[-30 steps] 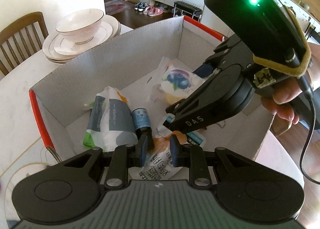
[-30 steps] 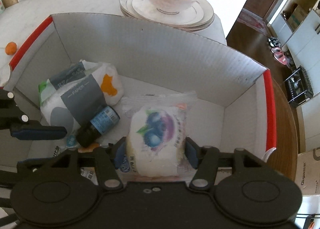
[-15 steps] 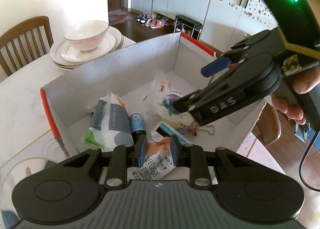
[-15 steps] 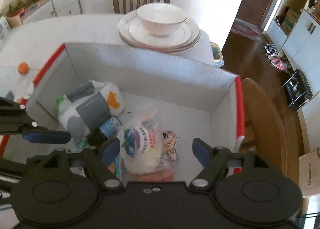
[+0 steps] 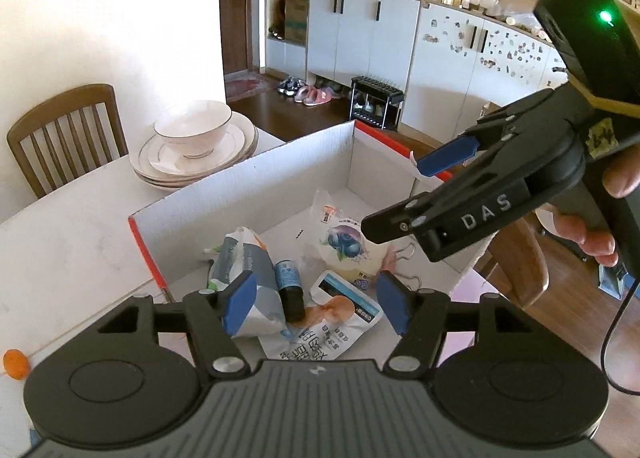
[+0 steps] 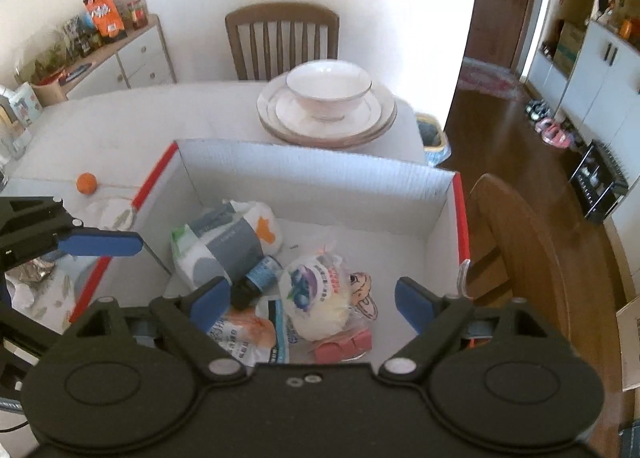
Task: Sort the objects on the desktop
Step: 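Withdraw both tools from red box back over the table items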
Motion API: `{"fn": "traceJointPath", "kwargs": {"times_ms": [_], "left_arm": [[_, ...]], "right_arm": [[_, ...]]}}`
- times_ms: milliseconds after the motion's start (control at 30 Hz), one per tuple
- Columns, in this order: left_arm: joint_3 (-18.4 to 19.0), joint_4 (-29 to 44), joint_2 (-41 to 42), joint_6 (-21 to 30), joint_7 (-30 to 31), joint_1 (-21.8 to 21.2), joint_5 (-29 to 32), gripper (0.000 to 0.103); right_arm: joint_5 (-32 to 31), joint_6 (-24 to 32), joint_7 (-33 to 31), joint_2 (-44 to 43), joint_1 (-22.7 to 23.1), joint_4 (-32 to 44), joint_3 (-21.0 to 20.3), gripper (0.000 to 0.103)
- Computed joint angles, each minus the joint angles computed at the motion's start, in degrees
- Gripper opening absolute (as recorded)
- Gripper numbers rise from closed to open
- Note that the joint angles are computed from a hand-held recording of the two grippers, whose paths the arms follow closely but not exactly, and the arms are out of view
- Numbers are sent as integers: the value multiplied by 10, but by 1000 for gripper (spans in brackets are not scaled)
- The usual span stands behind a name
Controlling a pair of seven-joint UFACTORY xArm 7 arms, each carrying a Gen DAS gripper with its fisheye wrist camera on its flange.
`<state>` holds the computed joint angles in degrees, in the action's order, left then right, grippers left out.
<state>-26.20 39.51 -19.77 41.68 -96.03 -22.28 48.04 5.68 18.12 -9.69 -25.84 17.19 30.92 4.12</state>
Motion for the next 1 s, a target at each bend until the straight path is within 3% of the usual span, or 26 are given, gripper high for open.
{"fn": "traceJointPath", "kwargs": {"times_ms": [233,500,733,1000], "left_arm": [[-24,-22,-54,39,-11,-13,-26,66],[-52,-69,-142,74,-6,-36,-99,69],[-94,-95,-222,157,3,-67,-178,74],[-147,-102,-274,268,-15,-120,-253,81]], "right_arm": [[-18,-12,43,-41,2,-30,31,93],[-56,-11,139,-63,-1,-47,83,94],[-101,-17,246,-72,-9,-50,139,94],[-179,-20,407,-68,-47,-34,233,96]]}}
